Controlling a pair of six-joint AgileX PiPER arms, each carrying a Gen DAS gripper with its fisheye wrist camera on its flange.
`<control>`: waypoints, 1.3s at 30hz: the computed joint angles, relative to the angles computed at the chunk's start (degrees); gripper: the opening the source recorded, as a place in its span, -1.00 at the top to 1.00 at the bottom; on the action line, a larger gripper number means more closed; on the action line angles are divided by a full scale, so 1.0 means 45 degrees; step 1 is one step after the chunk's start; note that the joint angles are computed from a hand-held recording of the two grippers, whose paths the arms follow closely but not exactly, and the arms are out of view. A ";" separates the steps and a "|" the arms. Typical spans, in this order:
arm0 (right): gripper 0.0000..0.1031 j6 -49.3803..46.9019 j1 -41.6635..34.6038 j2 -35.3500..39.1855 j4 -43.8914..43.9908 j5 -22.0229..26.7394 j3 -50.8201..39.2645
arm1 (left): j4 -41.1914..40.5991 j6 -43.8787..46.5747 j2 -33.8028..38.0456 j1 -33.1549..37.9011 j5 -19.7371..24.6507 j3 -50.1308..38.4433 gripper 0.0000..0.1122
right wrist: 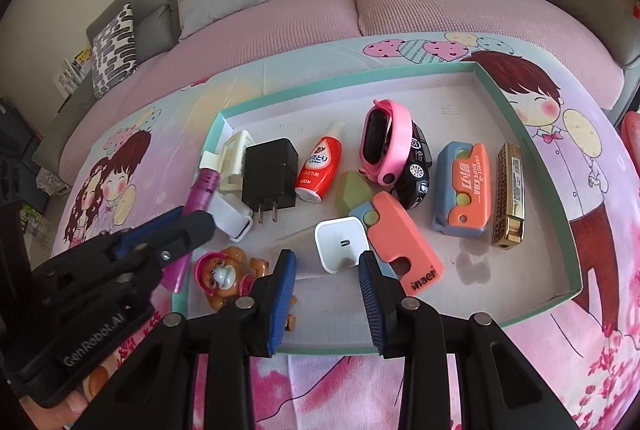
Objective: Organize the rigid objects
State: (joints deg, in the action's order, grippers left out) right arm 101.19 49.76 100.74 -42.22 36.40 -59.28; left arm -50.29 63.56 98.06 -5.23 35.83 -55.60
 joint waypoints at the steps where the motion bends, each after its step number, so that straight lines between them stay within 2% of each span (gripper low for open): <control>1: 0.32 0.0028 0.0030 -0.0001 -0.0003 0.0009 0.0018 | 0.0092 -0.0150 0.0080 -0.0134 -0.0093 0.0018 0.64; 7: 0.32 0.0097 0.0081 0.0010 0.0018 -0.0203 0.0120 | 0.0645 -0.0802 -0.0175 -0.0214 -0.0257 0.0441 0.60; 10: 0.32 0.0099 0.0191 0.0100 0.0098 -0.0128 0.0063 | 0.0723 -0.0897 -0.0603 0.0153 -0.0264 0.0841 0.31; 14: 0.32 0.0460 0.0253 0.0178 -0.0103 -0.0327 0.0179 | 0.1223 -0.1562 -0.1065 0.0699 -0.0887 0.1406 -0.26; 17: 0.31 0.0549 0.0327 0.0376 -0.0117 -0.0365 0.0106 | 0.1459 -0.1782 -0.1277 0.1162 -0.1455 0.1759 -0.34; 21: 0.28 0.0667 0.0586 0.0742 -0.0136 0.0025 -0.0226 | 0.0988 -0.1007 -0.1620 0.1791 -0.2253 0.2330 -0.62; 22: 0.24 0.0724 0.0657 0.0797 -0.0192 0.0087 -0.0272 | 0.0786 -0.0713 -0.1698 0.1950 -0.2368 0.2464 -0.63; 25: -0.14 0.1224 0.0945 0.0858 -0.0540 0.0360 -0.0313 | 0.0061 0.0140 -0.1875 0.2420 -0.2581 0.2831 -0.68; 27: -0.18 0.1489 0.1145 0.0830 -0.0732 0.0583 -0.0328 | -0.0649 0.0903 -0.1994 0.2655 -0.2785 0.3136 -0.82; 33: -0.58 0.2058 0.1893 0.0856 -0.1037 0.1607 -0.0452 | -0.1676 0.2157 -0.2255 0.3234 -0.2969 0.3813 -0.82; 35: -0.82 0.2413 0.2191 0.0835 -0.1294 0.1874 -0.0417 | -0.2126 0.2742 -0.2303 0.3439 -0.2957 0.4011 -0.82; 37: -0.94 0.2459 0.2460 0.0890 -0.1289 0.2259 -0.0543 | -0.2396 0.3203 -0.2391 0.3587 -0.2977 0.4201 -0.83; 39: -0.95 0.2537 0.2685 0.0945 -0.1269 0.2468 -0.0606 | -0.2505 0.3486 -0.2474 0.3661 -0.3020 0.4366 -0.83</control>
